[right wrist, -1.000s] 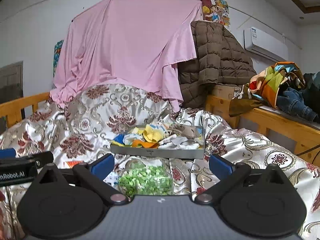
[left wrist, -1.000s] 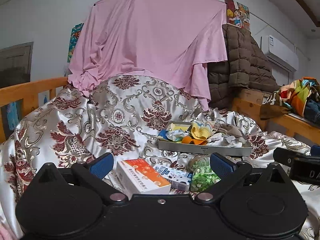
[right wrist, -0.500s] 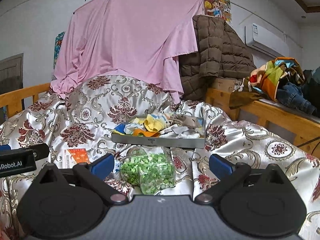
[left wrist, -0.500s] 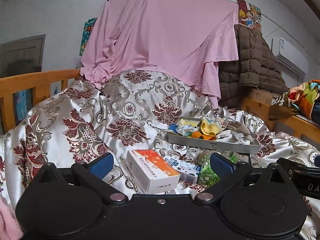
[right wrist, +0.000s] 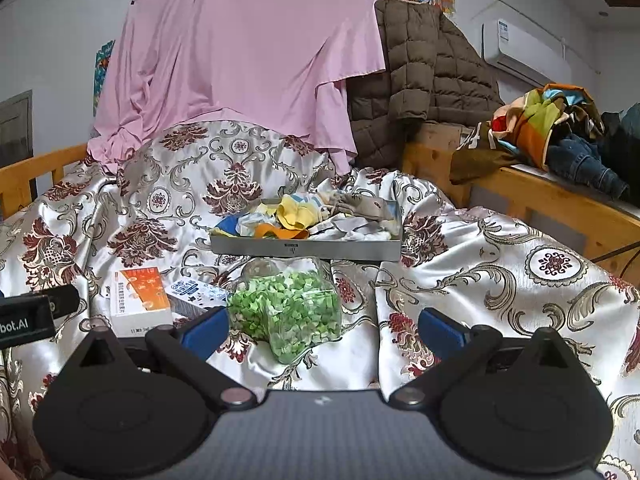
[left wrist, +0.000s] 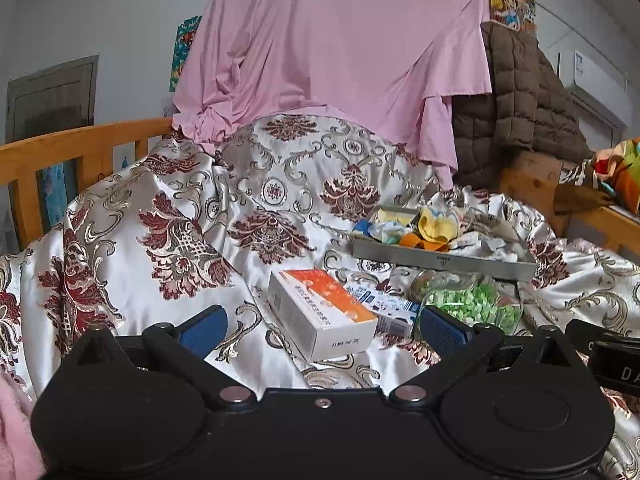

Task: Organize soft objects

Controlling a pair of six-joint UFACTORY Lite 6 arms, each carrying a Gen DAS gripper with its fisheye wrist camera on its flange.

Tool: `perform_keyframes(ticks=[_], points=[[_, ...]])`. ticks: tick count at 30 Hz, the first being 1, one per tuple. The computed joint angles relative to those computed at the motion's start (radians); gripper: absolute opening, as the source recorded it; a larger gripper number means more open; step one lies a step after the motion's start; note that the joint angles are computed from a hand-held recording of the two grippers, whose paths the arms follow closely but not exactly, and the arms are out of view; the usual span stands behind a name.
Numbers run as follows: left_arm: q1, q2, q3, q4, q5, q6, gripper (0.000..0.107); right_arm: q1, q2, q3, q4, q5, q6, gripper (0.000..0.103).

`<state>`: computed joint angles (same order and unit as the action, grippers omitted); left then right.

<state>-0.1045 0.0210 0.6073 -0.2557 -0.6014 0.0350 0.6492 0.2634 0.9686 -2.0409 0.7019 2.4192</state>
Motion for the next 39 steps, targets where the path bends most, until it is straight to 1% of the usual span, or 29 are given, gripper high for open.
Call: perform_keyframes(ticks=[10,21,39], points=[[-0.01,0.038,0.04,-0.073,0.048,0.06,0.102,0.0,0.023,0.021,0.01,-0.02,-0.018,0.103],[-0.027,0.045,0.049,-0.113,0.06,0.115,0.102,-0.002,0.029,0.026,0.015,-0.031,-0.021,0.103],[-0.032,0.051,0.053,-0.13,0.065,0.13,0.102,-0.004,0.039,0.03,0.022,-0.04,-0.029,0.103]])
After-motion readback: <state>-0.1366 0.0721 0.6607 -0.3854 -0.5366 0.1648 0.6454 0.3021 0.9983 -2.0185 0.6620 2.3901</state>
